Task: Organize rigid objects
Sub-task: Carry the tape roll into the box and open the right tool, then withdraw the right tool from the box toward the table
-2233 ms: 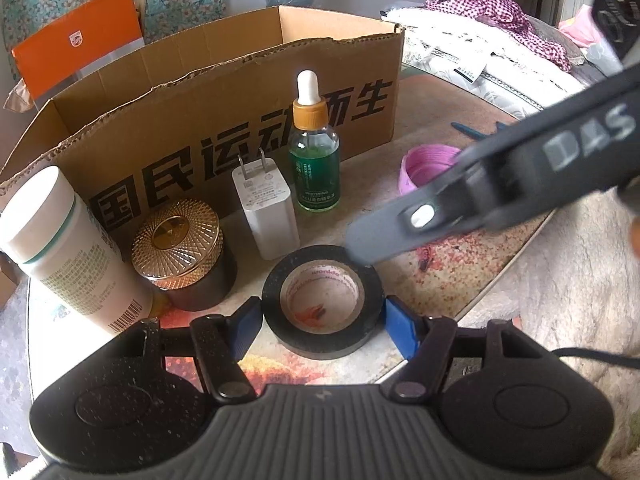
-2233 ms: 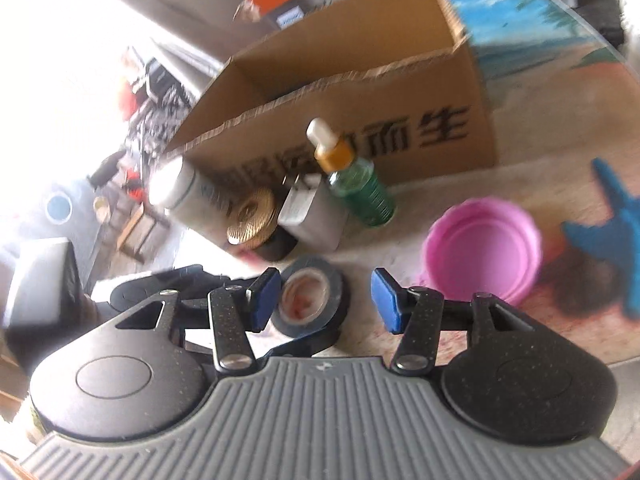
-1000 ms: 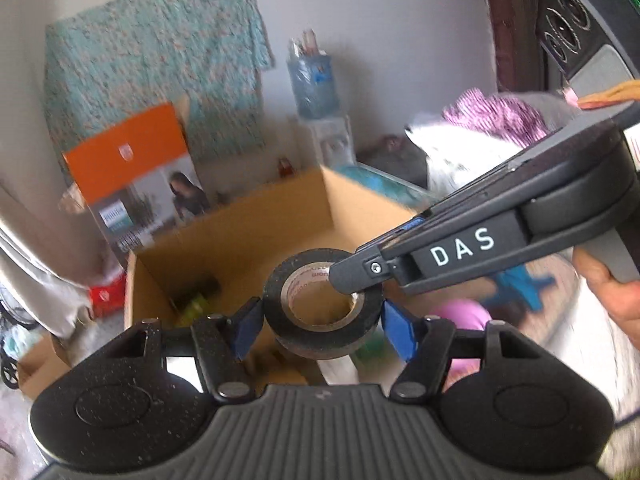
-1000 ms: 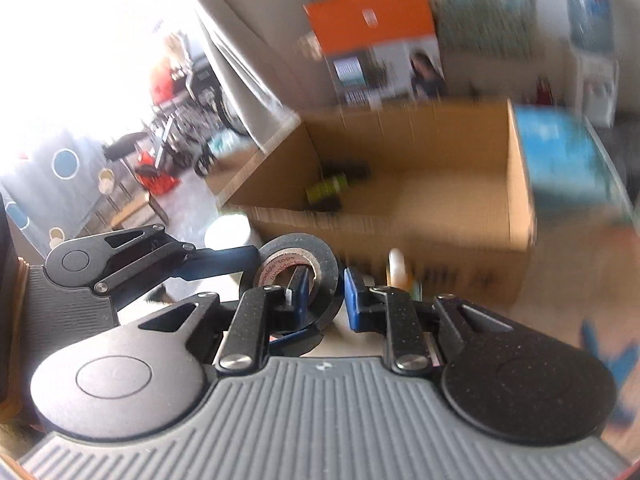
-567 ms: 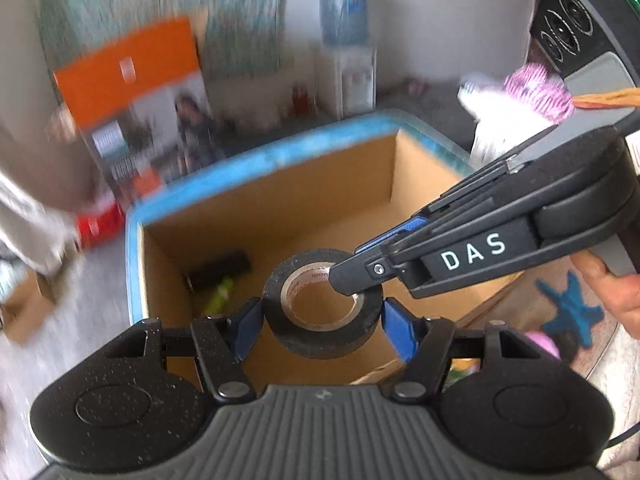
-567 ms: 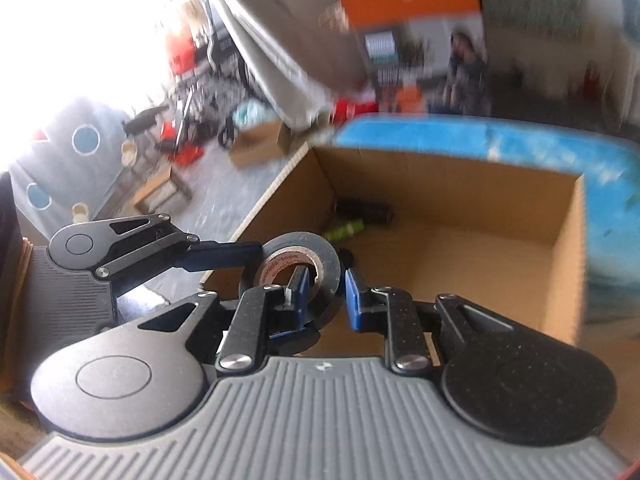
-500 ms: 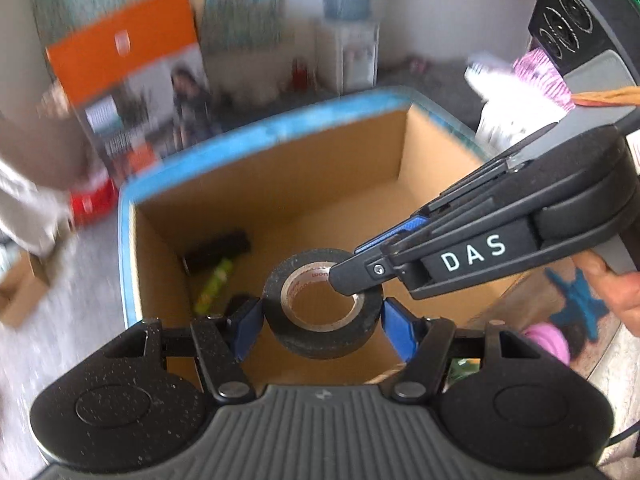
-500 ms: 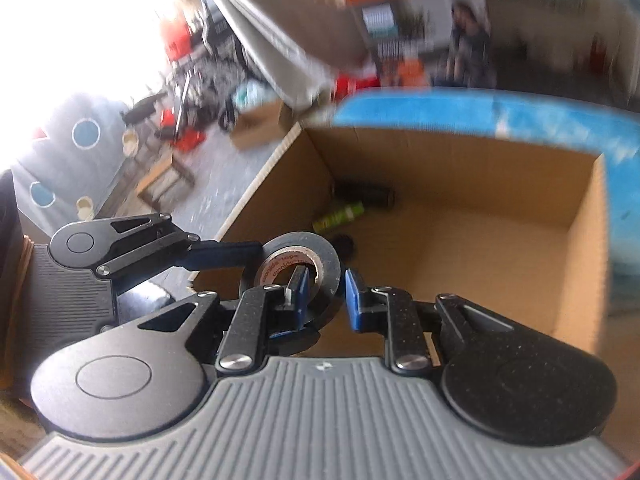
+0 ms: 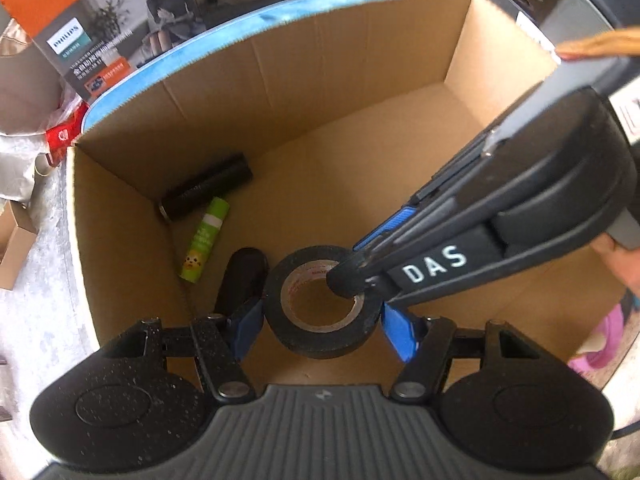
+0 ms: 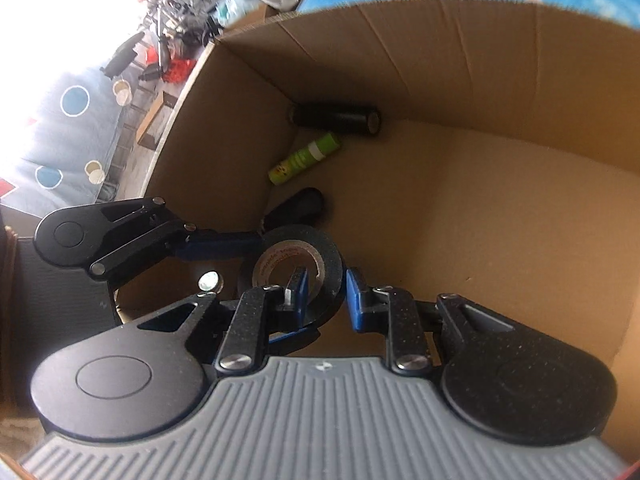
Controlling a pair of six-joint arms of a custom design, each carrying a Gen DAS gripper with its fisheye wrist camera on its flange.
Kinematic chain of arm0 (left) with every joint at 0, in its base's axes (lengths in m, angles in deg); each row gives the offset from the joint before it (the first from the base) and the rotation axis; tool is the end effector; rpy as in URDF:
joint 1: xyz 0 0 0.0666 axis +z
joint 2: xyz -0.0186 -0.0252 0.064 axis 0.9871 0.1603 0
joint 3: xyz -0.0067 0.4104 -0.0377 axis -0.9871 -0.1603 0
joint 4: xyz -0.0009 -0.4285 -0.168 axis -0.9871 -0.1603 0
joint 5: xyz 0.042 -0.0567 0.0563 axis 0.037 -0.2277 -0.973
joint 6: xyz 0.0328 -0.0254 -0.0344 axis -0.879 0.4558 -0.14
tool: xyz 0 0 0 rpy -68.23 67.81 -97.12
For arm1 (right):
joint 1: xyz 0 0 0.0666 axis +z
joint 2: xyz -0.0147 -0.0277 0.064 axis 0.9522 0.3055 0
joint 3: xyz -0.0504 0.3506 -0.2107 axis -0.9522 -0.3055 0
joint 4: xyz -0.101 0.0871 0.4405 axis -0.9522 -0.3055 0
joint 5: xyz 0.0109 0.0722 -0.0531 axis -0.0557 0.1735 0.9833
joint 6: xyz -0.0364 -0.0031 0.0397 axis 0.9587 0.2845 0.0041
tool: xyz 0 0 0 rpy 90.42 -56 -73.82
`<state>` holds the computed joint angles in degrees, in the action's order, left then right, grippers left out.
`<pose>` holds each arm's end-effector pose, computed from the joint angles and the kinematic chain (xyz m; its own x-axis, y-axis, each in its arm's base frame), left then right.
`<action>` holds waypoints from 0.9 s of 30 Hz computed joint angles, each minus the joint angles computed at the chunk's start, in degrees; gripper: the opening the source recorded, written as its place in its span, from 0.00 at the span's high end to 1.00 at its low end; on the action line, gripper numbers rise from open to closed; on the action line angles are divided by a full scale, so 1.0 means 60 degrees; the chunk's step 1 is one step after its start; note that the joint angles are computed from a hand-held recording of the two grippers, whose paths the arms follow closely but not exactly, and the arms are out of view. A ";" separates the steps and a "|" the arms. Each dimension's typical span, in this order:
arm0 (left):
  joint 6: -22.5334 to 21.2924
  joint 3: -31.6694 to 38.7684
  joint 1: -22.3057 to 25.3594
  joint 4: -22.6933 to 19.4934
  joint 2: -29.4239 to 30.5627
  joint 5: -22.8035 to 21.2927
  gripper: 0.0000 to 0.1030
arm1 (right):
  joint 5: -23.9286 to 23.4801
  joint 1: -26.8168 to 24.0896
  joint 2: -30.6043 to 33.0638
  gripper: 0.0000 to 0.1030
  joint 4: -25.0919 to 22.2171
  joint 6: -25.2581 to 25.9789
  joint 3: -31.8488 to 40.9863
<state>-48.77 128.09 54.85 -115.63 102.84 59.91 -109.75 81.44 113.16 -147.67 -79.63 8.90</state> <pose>0.4960 -0.2466 0.4568 -0.3970 0.8825 -0.2523 0.9064 0.4202 0.0434 0.4635 0.0878 0.4420 -0.8926 0.3992 -0.2097 0.2379 0.8120 0.5330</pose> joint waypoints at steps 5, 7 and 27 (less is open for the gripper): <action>-0.0063 0.0200 -0.0070 -0.0392 0.0209 -0.0182 0.34 | -0.0373 -0.0041 0.0342 0.80 -0.0203 0.0167 0.0023; 0.0103 0.0484 -0.0063 -0.0631 0.0453 -0.0089 0.29 | -0.0517 -0.0046 0.0483 0.79 -0.0235 0.0212 0.0049; 0.0424 -0.0222 0.0585 0.0194 -0.1720 0.1805 0.22 | 0.0666 0.0448 -0.2855 0.71 0.2081 -0.1583 -0.1527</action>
<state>-46.23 126.76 58.35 -114.47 92.52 70.74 -105.76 84.12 96.04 -135.19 -89.13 -0.27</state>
